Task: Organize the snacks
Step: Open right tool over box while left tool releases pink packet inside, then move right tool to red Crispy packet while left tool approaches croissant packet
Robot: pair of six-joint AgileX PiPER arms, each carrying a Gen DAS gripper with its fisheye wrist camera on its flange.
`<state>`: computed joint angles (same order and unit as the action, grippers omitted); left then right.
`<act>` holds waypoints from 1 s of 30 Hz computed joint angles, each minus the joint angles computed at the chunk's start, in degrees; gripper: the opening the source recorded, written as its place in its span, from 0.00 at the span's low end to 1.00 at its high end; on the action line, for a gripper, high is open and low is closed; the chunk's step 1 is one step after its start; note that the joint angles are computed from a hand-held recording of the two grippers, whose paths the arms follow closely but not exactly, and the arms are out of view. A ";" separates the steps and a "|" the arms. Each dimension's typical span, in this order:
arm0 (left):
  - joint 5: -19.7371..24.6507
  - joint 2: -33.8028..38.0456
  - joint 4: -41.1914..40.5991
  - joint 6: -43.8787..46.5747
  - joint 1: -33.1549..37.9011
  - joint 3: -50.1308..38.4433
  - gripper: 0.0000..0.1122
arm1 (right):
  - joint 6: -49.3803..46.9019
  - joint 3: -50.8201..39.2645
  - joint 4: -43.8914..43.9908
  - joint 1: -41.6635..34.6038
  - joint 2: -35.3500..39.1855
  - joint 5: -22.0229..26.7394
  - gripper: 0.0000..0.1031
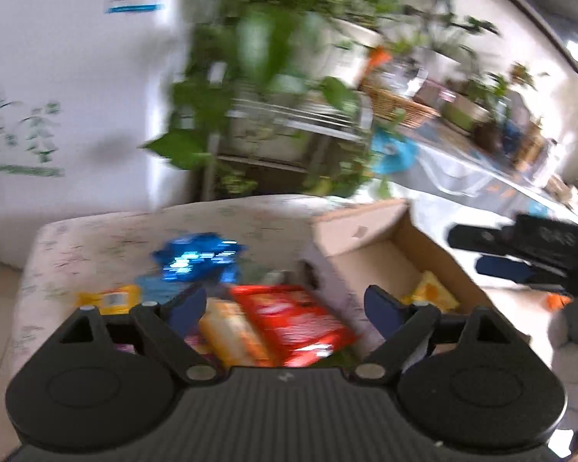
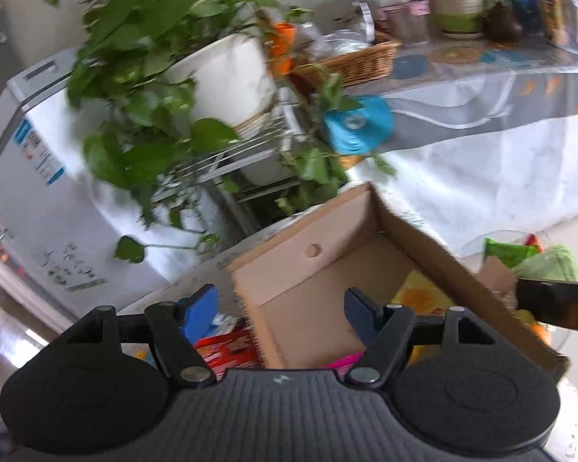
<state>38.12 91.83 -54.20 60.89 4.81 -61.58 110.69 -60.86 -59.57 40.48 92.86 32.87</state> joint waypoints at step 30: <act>-1.18 14.30 11.59 -13.34 9.38 -12.75 0.82 | -28.77 -25.97 18.44 2.57 27.65 -3.50 0.73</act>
<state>36.94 106.13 -42.61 47.55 14.18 -74.33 81.93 -86.83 -41.14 43.05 120.50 29.37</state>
